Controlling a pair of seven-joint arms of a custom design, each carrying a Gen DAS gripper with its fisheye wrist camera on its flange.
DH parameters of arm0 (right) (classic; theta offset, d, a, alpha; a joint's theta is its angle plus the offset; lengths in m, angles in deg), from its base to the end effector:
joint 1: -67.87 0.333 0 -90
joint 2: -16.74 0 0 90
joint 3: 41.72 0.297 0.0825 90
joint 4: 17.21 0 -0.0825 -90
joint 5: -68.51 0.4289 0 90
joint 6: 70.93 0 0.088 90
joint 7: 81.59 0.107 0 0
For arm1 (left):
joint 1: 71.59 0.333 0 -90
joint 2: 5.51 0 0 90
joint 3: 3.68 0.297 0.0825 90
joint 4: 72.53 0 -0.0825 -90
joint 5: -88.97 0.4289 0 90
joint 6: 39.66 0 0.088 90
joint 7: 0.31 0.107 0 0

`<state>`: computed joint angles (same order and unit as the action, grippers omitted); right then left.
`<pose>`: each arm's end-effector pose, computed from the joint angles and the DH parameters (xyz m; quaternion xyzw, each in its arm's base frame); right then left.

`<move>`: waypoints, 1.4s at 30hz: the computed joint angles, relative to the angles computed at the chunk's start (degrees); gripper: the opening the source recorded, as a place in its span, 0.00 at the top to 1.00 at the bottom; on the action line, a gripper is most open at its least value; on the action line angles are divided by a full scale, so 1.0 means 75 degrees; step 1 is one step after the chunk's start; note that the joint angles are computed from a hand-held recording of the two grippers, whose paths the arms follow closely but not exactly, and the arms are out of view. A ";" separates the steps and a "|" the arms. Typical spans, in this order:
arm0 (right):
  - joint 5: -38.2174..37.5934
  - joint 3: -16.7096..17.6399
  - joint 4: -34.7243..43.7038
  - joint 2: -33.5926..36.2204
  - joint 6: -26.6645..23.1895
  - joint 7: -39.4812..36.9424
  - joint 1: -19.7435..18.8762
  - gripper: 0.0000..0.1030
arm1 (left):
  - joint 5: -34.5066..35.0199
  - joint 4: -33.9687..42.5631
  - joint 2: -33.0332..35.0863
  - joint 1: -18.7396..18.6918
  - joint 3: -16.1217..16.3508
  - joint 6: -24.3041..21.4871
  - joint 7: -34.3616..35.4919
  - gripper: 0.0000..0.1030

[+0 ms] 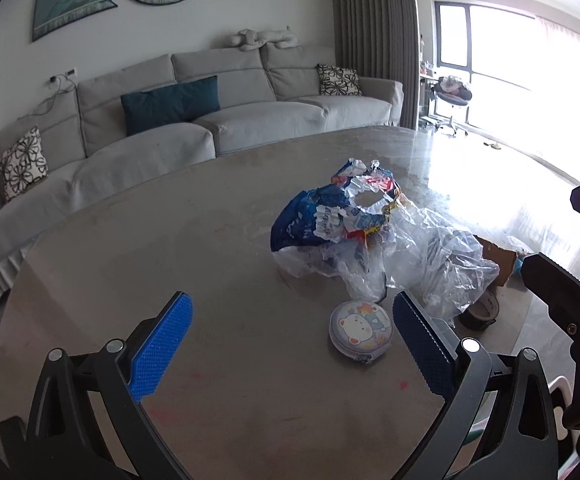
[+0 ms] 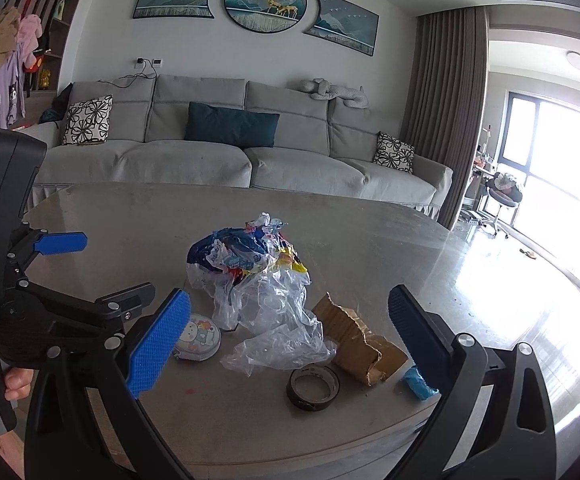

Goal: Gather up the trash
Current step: 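Grasp the cartoon-printed round lid with the left gripper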

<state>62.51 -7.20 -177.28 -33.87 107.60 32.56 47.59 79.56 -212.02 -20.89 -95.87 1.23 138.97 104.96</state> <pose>0.4003 0.1156 0.5022 -0.5982 0.5845 -0.4479 0.3160 0.5145 -0.1644 0.4768 -0.4786 0.7492 -0.3672 0.2735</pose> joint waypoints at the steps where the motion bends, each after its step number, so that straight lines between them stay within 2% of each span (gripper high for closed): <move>1: -0.0012 -0.0005 0.0024 0.0070 0.0010 -0.0014 -0.0039 0.05 | -0.0032 0.0054 0.0093 -0.0044 0.0036 -0.0026 0.0027 0.03; 3: -0.0024 -0.0003 0.0040 0.0191 0.0079 -0.0034 -0.0110 0.04 | -0.0430 0.0204 0.0265 -0.0446 0.0368 -0.0229 0.0459 0.03; 6: -0.0014 0.0043 0.0048 0.0333 0.0197 -0.0074 -0.0234 0.05 | -0.1175 0.0522 0.0593 -0.0701 0.0478 -0.0560 0.1112 0.03; 12: 0.0097 -0.0004 0.0020 0.0578 0.0366 -0.0265 -0.0415 0.05 | -0.1333 0.1180 0.1368 -0.0249 -0.0190 -0.0955 0.1210 0.03; 15: 0.0193 -0.0089 -0.0047 0.0675 0.0449 -0.0404 -0.0430 0.04 | -0.0747 0.1364 0.1648 0.0160 -0.0590 -0.1121 0.0685 0.03; 17: 0.0278 -0.0130 -0.0079 0.0759 0.0489 -0.0486 -0.0425 0.05 | -0.0907 0.1548 0.1760 0.0324 -0.0755 -0.1499 0.0777 0.03; 22: 0.0466 -0.0108 -0.0118 0.0859 0.0568 -0.0628 -0.0465 0.04 | -0.0164 0.1982 0.2110 0.0850 -0.1212 -0.2328 0.0068 0.09; 27: 0.0618 -0.0109 -0.0170 0.0815 0.0589 -0.0774 -0.0437 0.04 | -0.0159 0.1849 0.1995 0.1258 -0.1716 -0.2199 0.0124 0.17; 29: 0.0659 -0.0108 -0.0188 0.0796 0.0596 -0.0818 -0.0427 0.04 | -0.0283 0.1735 0.1904 0.1406 -0.1909 -0.2069 0.0274 0.34; 30: 0.0678 -0.0098 -0.0194 0.0781 0.0586 -0.0833 -0.0428 0.04 | -0.0487 0.1693 0.1854 0.1433 -0.1977 -0.2050 0.0536 0.40; 31: 0.0690 -0.0115 -0.0202 0.0770 0.0579 -0.0858 -0.0413 0.04 | -0.0314 0.1618 0.1792 0.1469 -0.2035 -0.1979 0.0420 0.45; 39: 0.0743 -0.0200 -0.0279 0.0683 0.0454 -0.0903 -0.0262 0.04 | 0.1772 0.0809 0.1208 0.1675 -0.2170 -0.0898 -0.1257 0.46; 42: 0.0725 -0.0186 -0.0324 0.0588 0.0398 -0.0849 -0.0240 0.04 | 0.1345 0.0667 0.0928 0.1362 -0.1845 -0.0823 -0.1023 0.46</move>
<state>67.95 -8.60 -179.71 -29.45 110.59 26.19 45.79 89.64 -207.01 -13.92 -85.66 -12.60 132.79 97.29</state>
